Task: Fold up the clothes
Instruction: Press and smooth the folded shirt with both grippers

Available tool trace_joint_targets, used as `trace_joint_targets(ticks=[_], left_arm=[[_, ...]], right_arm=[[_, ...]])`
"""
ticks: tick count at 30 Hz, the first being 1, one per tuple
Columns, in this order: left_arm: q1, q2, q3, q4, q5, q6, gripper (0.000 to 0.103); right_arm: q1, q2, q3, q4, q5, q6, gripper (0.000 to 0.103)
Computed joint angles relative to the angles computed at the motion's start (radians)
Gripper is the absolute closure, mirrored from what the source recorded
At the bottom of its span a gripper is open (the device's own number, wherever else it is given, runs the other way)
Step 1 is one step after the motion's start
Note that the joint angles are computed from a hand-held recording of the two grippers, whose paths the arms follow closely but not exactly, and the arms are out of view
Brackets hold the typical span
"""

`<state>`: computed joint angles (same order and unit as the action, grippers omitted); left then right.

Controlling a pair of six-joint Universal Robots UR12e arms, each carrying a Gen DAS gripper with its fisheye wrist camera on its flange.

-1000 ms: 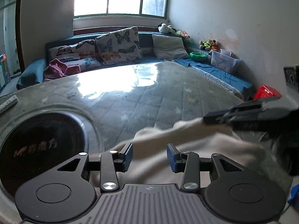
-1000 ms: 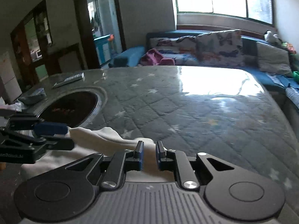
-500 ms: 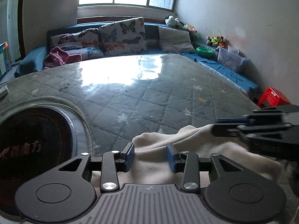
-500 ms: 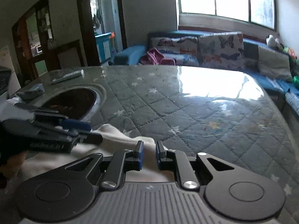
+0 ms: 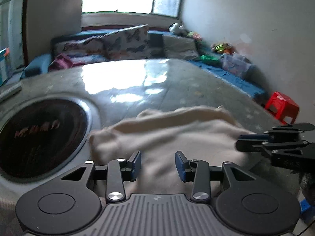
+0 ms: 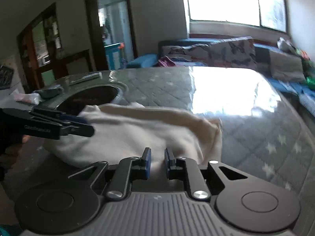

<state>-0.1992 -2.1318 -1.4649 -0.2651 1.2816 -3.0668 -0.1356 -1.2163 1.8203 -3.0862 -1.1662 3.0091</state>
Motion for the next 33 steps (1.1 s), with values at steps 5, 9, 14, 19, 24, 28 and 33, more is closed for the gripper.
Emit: trace_joint_targets(ticks=[5, 9, 14, 19, 24, 28, 33], left_arm=[[0.008, -0.003, -0.006, 0.014, -0.006, -0.035, 0.062], [0.007, -0.004, -0.007, 0.025, 0.003, -0.036, 0.062], [0.014, 0.002, -0.018, 0.040, 0.003, -0.073, 0.062], [0.021, -0.004, 0.002, 0.058, -0.015, -0.090, 0.061], [0.024, -0.029, 0.034, 0.018, 0.020, -0.120, 0.062], [0.029, -0.028, 0.033, 0.011, 0.015, -0.118, 0.062], [0.020, -0.040, 0.064, 0.021, 0.016, -0.097, 0.062]], right_arm=[[-0.019, 0.006, 0.016, -0.047, 0.039, 0.077, 0.086], [-0.024, 0.002, 0.012, -0.042, 0.043, 0.102, 0.085], [-0.033, 0.009, 0.013, -0.024, 0.053, 0.123, 0.086], [-0.024, 0.012, -0.002, -0.026, 0.050, 0.108, 0.082], [-0.018, 0.024, -0.021, 0.002, 0.032, 0.102, 0.079], [-0.017, 0.021, -0.031, 0.028, 0.030, 0.080, 0.079], [-0.013, 0.044, -0.083, 0.036, 0.021, 0.077, 0.078]])
